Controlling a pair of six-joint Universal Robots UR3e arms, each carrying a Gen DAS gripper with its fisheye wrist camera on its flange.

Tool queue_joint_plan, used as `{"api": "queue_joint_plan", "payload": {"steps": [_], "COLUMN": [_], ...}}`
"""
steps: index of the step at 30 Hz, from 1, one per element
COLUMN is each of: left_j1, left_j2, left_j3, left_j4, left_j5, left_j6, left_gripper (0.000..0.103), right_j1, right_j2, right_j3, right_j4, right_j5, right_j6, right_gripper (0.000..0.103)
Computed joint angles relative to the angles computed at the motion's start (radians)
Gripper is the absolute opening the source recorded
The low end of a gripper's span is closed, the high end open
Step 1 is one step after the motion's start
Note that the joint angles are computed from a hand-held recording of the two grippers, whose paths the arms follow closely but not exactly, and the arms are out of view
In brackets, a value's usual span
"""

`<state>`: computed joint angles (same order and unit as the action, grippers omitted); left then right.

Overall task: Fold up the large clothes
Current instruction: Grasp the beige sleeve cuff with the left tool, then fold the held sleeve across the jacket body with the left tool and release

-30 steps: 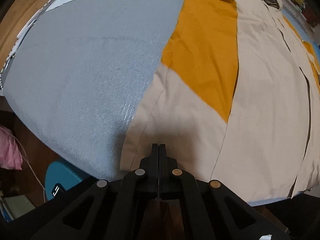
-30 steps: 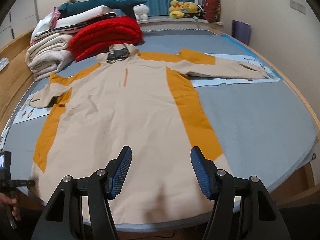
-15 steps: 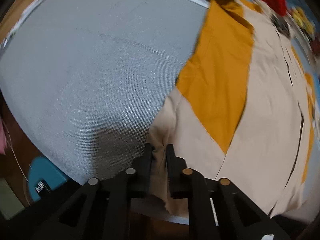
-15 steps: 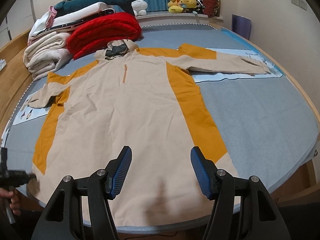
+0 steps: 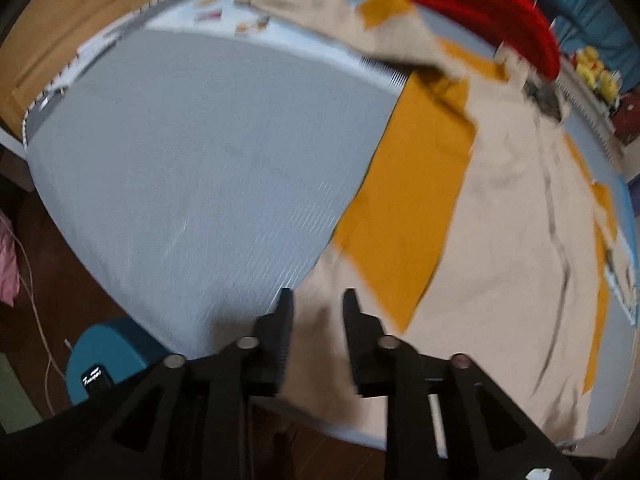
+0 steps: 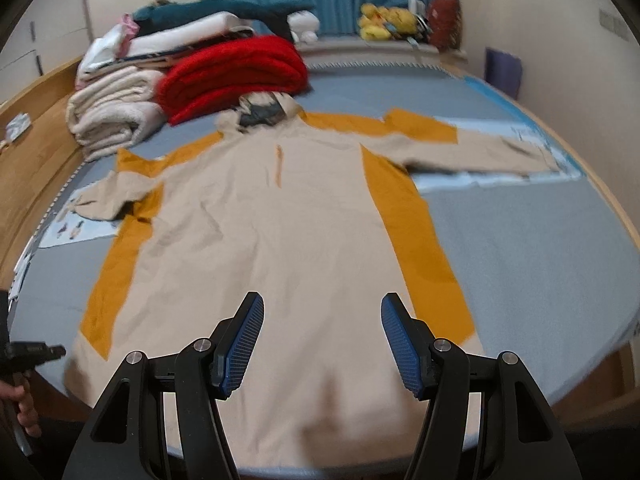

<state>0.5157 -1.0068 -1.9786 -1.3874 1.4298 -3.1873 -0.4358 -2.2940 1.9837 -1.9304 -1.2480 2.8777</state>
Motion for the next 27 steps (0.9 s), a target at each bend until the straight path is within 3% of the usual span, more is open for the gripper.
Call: {"api": "queue_joint_plan", "payload": {"steps": [2, 5, 10, 12, 18, 21, 24, 27], "left_j1": [-0.002, -0.09, -0.216, -0.254, -0.268, -0.244, -0.23, -0.17], "left_j2": [0.006, -0.079, -0.177, -0.241, -0.458, -0.6, -0.729, -0.865], "left_j3": [0.023, 0.087, 0.182, 0.248, 0.465, 0.568, 0.596, 0.662], "left_j4": [0.021, 0.113, 0.208, 0.246, 0.309, 0.355, 0.494, 0.517], "left_j5": [-0.012, 0.007, 0.023, 0.015, -0.022, -0.043, -0.02, -0.105], "left_j6": [-0.014, -0.113, -0.219, -0.216, -0.145, -0.047, 0.07, 0.162], "left_gripper": [0.032, 0.036, 0.036, 0.036, 0.036, 0.035, 0.032, 0.026], "right_j1": [0.064, 0.177, 0.299, 0.331, 0.365, 0.347, 0.328, 0.313], "right_j2": [0.063, 0.184, 0.473, 0.573, 0.842, 0.876, 0.921, 0.955], "right_j3": [-0.033, -0.101, -0.363, -0.47, -0.783, -0.762, -0.795, -0.806], "right_j4": [-0.092, -0.215, -0.314, -0.338, -0.351, -0.412, -0.361, -0.407], "right_j5": [-0.008, -0.07, -0.124, -0.147, -0.114, -0.088, -0.084, -0.093], "right_j6": [0.03, 0.082, 0.156, 0.189, 0.21, 0.219, 0.266, 0.287], "right_gripper": [0.062, 0.062, 0.062, 0.062, 0.062, 0.062, 0.059, 0.056]}}
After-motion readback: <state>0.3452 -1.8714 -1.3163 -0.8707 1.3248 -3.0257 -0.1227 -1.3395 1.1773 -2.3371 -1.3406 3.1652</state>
